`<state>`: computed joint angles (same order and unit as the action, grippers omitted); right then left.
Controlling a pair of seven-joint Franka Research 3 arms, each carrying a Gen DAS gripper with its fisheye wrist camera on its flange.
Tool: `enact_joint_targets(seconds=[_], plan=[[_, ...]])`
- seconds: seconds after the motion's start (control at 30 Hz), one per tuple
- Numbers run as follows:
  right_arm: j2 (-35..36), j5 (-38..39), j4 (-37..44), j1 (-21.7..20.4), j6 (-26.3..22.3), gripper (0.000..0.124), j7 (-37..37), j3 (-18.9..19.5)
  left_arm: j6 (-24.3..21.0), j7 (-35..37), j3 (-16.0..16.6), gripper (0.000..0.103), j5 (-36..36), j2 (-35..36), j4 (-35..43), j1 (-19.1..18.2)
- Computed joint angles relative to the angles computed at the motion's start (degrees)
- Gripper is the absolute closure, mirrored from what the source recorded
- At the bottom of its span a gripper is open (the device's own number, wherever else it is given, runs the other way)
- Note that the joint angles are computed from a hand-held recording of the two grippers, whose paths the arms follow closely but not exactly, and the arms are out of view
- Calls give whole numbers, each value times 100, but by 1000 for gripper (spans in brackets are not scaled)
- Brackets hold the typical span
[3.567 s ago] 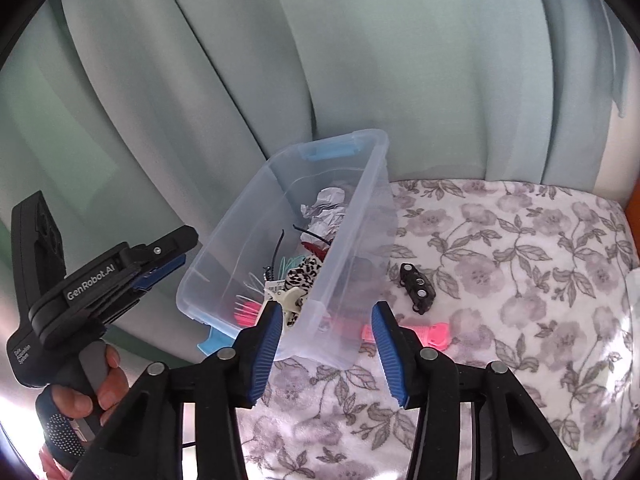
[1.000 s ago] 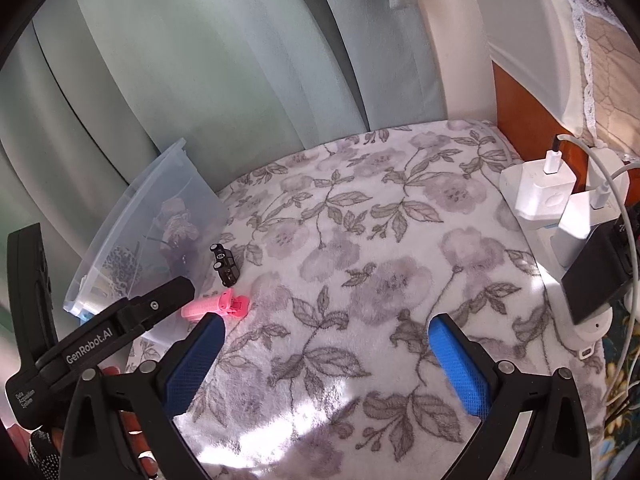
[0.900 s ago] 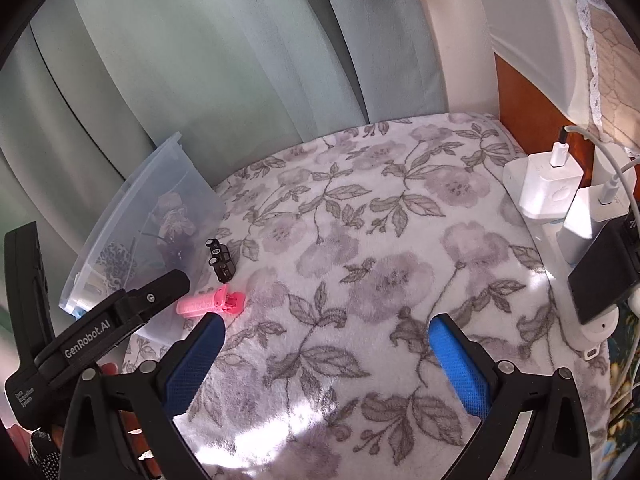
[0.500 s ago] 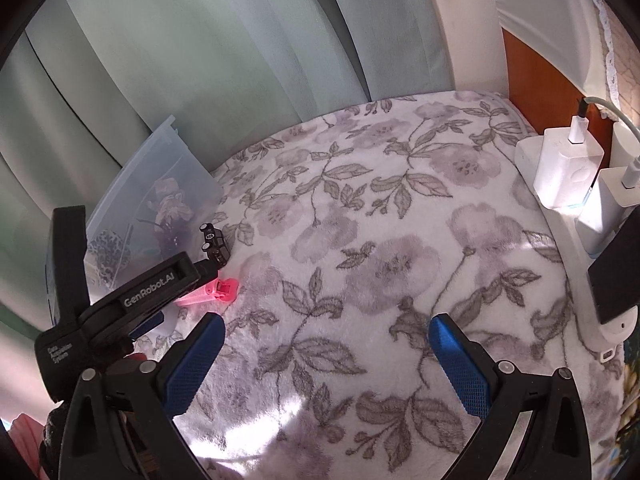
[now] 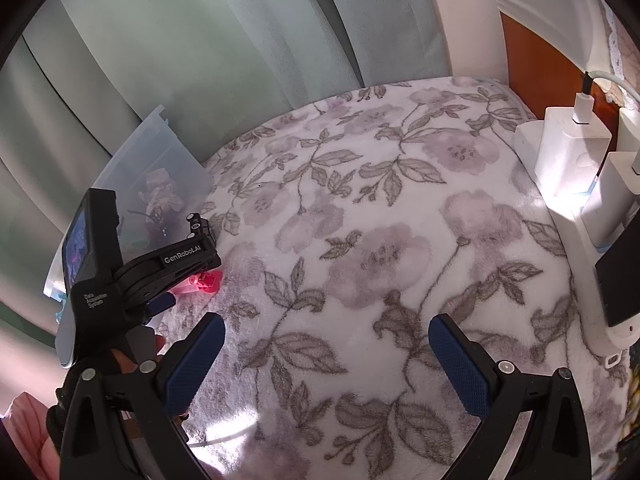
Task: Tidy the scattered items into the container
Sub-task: 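Lower left tool over the pink roller while right tool approaches the black toy car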
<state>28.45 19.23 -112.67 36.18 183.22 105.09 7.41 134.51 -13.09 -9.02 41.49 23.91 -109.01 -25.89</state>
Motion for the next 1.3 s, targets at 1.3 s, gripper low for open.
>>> enact_joint_targets(seconds=[1.3], plan=[[2427, 52, 4334, -447, -2533, 51, -2347, 943, 1295, 734, -200, 42, 123, -886, -1364, 276]])
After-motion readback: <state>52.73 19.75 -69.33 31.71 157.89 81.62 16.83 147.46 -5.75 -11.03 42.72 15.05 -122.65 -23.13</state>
